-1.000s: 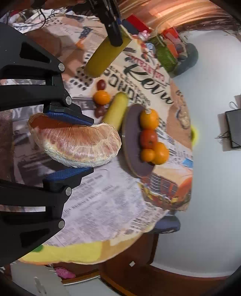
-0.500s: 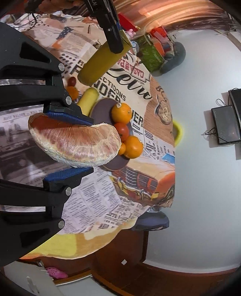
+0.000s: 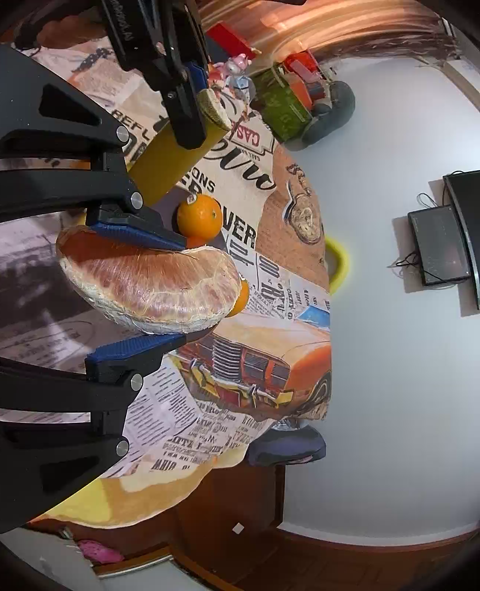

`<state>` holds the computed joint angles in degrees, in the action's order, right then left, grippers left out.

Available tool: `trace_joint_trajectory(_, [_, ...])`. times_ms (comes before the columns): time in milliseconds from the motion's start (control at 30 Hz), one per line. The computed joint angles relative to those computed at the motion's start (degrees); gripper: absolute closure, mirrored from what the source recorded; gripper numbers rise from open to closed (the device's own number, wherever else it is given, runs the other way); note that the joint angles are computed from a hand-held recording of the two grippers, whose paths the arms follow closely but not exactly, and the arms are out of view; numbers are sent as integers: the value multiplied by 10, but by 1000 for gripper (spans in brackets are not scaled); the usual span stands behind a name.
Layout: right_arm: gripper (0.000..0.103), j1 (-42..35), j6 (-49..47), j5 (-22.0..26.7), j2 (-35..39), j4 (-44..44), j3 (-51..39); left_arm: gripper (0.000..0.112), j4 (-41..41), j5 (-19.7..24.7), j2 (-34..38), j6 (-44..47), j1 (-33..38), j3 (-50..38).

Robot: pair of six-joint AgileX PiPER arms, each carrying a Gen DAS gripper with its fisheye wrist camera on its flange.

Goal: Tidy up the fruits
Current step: 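Carry the pomelo segment and gourd onto the plate and open both grippers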

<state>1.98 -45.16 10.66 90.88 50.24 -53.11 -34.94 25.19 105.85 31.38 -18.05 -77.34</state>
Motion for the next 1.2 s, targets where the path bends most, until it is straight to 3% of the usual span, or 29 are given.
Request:
trace_joint_trajectory(333, [62, -4, -30, 17, 93, 28, -67, 78, -18, 52, 85, 0, 15, -88])
trace_joint_trajectory(433, [62, 2, -2, 18, 115, -5, -86, 78, -23, 67, 104, -5, 23, -113])
trace_joint_trajectory(933, [62, 3, 55, 49, 196, -85, -165, 78, 103, 60, 183, -133, 8, -219])
trace_joint_trajectory(1067, [61, 2, 70, 59, 206, -101, -173, 74, 146, 76, 201, -177, 8, -247])
trace_joint_trajectory(1200, [58, -1, 73, 73, 204, -110, -175, 66, 100, 109, 209, -146, 17, -261])
